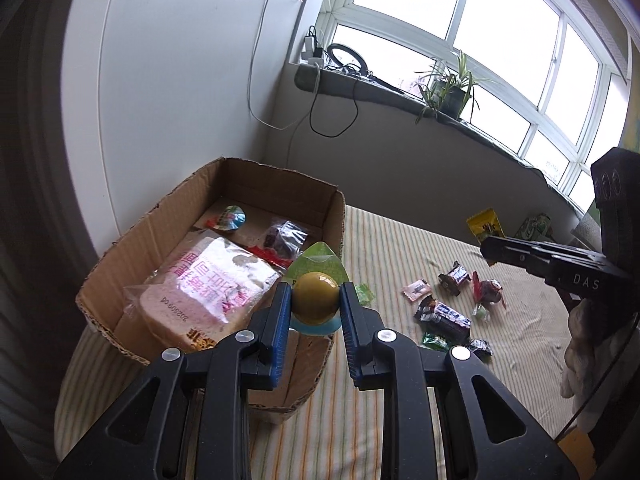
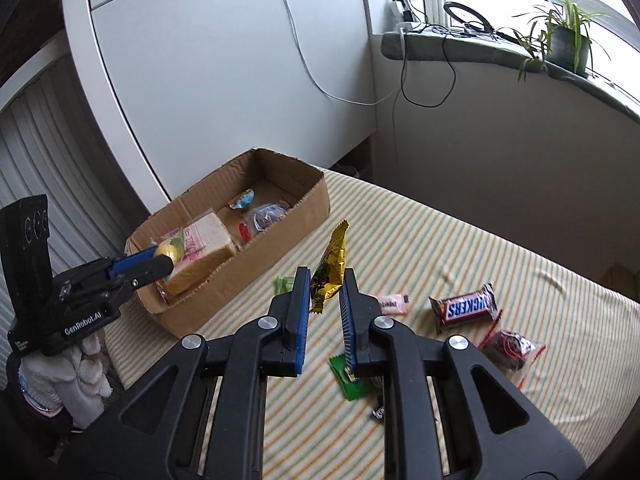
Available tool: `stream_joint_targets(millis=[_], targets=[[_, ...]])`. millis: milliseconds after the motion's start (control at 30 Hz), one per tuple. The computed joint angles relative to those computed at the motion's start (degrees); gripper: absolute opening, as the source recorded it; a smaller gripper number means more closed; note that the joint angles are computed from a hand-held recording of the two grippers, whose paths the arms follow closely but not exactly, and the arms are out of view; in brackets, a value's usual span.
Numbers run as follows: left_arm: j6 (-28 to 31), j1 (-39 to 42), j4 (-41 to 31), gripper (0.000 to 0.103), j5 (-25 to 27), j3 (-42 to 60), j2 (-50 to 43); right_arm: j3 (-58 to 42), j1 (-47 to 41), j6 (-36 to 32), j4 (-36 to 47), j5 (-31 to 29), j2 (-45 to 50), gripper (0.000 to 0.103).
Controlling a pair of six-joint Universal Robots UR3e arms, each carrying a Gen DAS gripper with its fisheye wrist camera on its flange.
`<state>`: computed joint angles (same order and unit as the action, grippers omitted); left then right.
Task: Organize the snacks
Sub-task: 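Drop the yellow ball candy into the box while the right tool drops the wrapper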
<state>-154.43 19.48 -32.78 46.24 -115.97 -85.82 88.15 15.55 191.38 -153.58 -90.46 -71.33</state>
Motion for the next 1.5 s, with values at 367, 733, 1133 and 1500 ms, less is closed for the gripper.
stream_joint_targets(millis=[367, 733, 1133, 1500], targets=[[2.33, 2.57, -1.36, 0.023, -0.51, -2.3, 1.05, -23.06, 1.87, -0.92, 8.31, 4.81, 15.46, 0.015], [2.69, 3.69, -1.18, 0.023, -0.79, -2.82, 1.2, -46.48, 3.52, -1.07, 19.82, 6.39, 30.21, 0.015], [1.3, 3.59, -1.12, 0.024, -0.49, -1.78, 0.42, -64.37, 4.91, -2.15, 29.48, 5.56, 39.81, 0.033], [0.32, 3.91, -1.03, 0.038, -0.43, -2.15, 2.07, -49.14, 4.91, -2.19, 20.57, 2.52, 30.87, 0.078]])
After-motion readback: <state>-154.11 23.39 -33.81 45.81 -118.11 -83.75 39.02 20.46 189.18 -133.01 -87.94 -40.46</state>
